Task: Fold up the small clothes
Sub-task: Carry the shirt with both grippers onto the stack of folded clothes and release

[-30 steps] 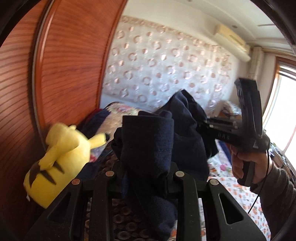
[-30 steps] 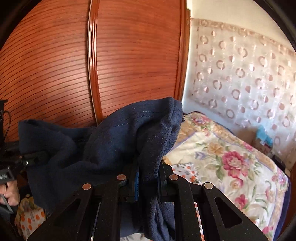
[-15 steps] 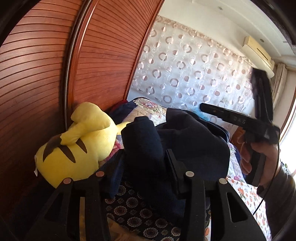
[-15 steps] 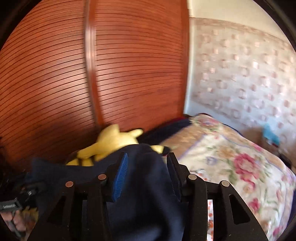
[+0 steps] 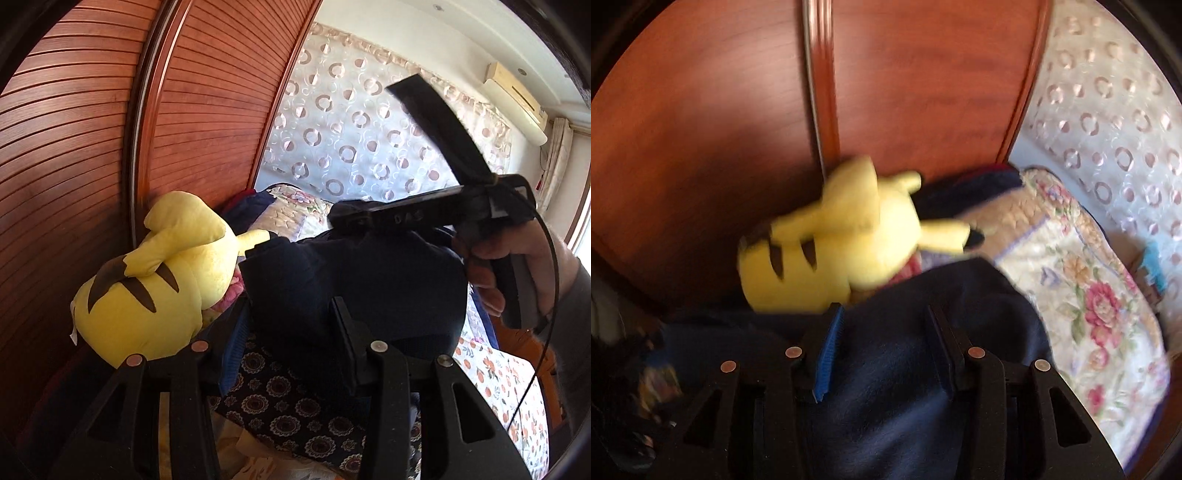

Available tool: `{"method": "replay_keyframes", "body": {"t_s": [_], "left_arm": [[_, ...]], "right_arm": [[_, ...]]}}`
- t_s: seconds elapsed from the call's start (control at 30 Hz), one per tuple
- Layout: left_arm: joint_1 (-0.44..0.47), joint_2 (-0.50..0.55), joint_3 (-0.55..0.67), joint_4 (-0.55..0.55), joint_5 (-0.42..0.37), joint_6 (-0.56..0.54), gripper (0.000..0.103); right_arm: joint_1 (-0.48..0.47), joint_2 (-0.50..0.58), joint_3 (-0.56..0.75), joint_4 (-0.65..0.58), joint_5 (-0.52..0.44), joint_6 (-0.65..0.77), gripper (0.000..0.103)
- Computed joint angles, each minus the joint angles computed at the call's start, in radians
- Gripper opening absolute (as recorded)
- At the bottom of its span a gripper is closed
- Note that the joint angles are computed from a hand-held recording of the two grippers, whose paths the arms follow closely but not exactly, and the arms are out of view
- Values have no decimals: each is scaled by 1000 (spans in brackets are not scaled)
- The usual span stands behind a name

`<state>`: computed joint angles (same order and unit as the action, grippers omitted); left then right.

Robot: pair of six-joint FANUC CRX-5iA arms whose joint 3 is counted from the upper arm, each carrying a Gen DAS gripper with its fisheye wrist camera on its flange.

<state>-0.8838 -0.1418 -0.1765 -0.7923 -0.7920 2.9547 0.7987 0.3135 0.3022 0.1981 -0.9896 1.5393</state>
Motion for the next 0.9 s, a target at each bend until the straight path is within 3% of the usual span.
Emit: {"method": "replay_keyframes", "body": {"t_s": [0.07, 0.13, 0.17, 0.23, 0.3, 0.37, 0.47, 0.53, 0.57, 0.7, 0.9], "left_arm": [[0, -4, -4, -2, -1, 10, 44], [-9, -7, -3, -16, -14, 32, 44], [-17, -7, -1, -28, -23, 43, 44], [-31, -11, 5, -45, -40, 53, 44], [-42, -20, 6, -61, -48, 65, 45], [-52, -23, 14, -71, -66, 61, 45], [-37, -32, 15, -36, -49, 5, 48], [-43, -32, 21, -35, -57, -8, 72], [-51, -31, 25, -41, -63, -11, 77], [-93, -5, 69, -40, -124, -83, 80], [-183, 16, 120, -83, -202, -89, 80]], "right_arm": [[-2, -20, -37, 45, 86, -34, 4], [-14, -113, -162, 72, 297, -121, 5], [-20, -138, -192, 90, 351, -164, 5], [-31, -143, -167, 29, 349, -123, 5], [-27, -152, -188, 88, 341, -159, 22], [-29, -158, -194, 98, 334, -168, 55], [-32, -188, -238, 122, 352, -201, 56], [0, -225, -309, 193, 367, -292, 57], [20, -249, -358, 246, 386, -365, 57], [47, -373, -523, 335, 423, -521, 57], [88, -564, -736, 443, 437, -717, 58]]}}
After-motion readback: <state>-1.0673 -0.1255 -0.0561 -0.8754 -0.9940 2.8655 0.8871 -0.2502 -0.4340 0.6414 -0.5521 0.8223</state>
